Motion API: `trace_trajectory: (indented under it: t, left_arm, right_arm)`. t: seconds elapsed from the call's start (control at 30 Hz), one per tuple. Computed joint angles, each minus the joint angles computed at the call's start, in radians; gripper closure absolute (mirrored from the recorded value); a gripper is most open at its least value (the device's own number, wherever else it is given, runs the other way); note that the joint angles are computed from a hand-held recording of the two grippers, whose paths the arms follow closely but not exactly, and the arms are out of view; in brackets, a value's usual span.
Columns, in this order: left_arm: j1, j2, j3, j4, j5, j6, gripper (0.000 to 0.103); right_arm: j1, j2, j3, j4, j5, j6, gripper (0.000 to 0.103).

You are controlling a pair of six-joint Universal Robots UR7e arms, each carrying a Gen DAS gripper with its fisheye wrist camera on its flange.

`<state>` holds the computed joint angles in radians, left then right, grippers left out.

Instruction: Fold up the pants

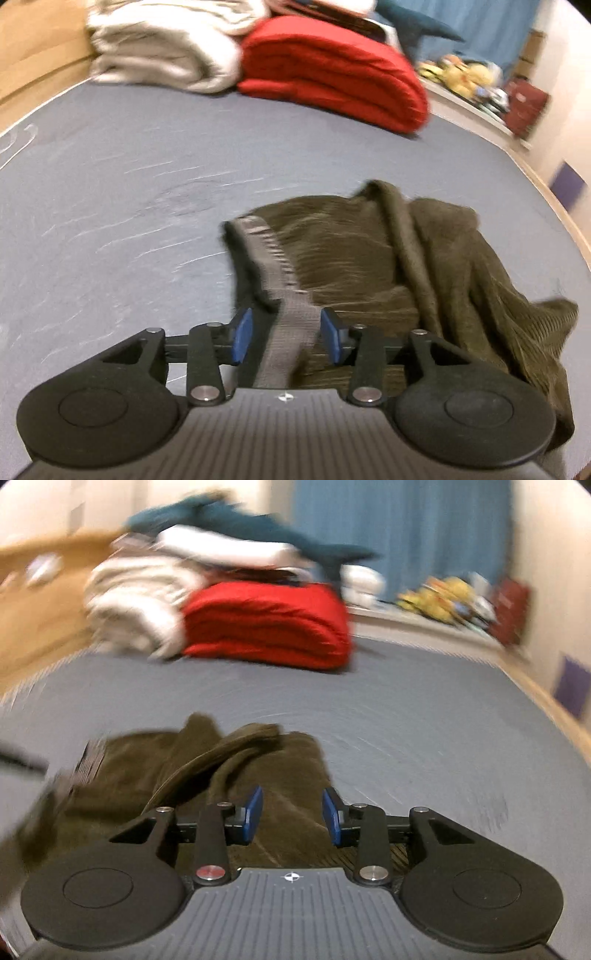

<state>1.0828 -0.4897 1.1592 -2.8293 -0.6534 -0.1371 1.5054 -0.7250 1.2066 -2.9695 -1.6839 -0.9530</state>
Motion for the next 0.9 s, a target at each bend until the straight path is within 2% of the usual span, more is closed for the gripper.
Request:
trace_trajectory:
  t: [0.1,0.13,0.2,0.23,0.27,0.33,0.43,0.5,0.53,0.57,0.6,0.63,0.73,0.9]
  left_arm:
    - [0.004,0.045,-0.053,0.041,-0.007,0.033,0.053]
    - [0.006,0.052,-0.062,0.058,-0.009,0.03,0.053]
    - [0.014,0.062,-0.074,0.075,-0.013,0.019,0.053]
    - [0.017,0.07,-0.089,0.087,-0.014,0.015,0.053]
    - [0.019,0.075,-0.097,0.084,-0.017,0.018,0.053]
    - [0.02,0.074,-0.096,0.076,-0.023,0.012,0.053]
    - [0.023,0.086,-0.125,0.077,-0.037,0.008,0.052]
    - [0.023,0.091,-0.138,0.084,-0.038,0.007,0.05]
    - [0.023,0.095,-0.145,0.09,-0.036,0.006,0.05]
    - [0.023,0.1,-0.153,0.095,-0.033,0.006,0.049]
    - [0.022,0.104,-0.159,0.101,-0.03,0.005,0.049]
    - [0.022,0.108,-0.163,0.104,-0.028,0.005,0.049]
    - [0.021,0.112,-0.17,0.109,-0.032,-0.001,0.049]
    - [0.023,0.111,-0.169,0.122,-0.059,-0.019,0.049]
  right_arm:
    - [-0.011,0.034,0.008,-0.019,0.036,-0.1,0.062]
    - [-0.015,0.05,0.0,-0.007,0.03,-0.108,0.062]
    - [-0.008,0.102,-0.043,0.021,-0.069,-0.12,0.062]
    - [-0.007,0.122,-0.052,-0.001,-0.081,-0.142,0.061]
    - [-0.011,0.132,-0.055,-0.006,-0.06,-0.163,0.059]
    - [-0.009,0.156,-0.078,0.011,-0.071,-0.201,0.054]
    - [-0.006,0.173,-0.098,0.038,-0.073,-0.203,0.047]
    - [-0.004,0.191,-0.117,0.055,-0.084,-0.216,0.047]
    - [-0.004,0.197,-0.12,0.056,-0.095,-0.227,0.051]
    - [-0.003,0.21,-0.136,0.066,-0.107,-0.236,0.06]
    - [-0.002,0.215,-0.145,0.085,-0.118,-0.24,0.081]
    - [-0.002,0.217,-0.152,0.105,-0.127,-0.238,0.089]
    - [-0.009,0.199,-0.146,0.109,-0.104,-0.247,0.092]
    - [-0.031,0.113,-0.13,0.134,-0.047,-0.145,0.092]
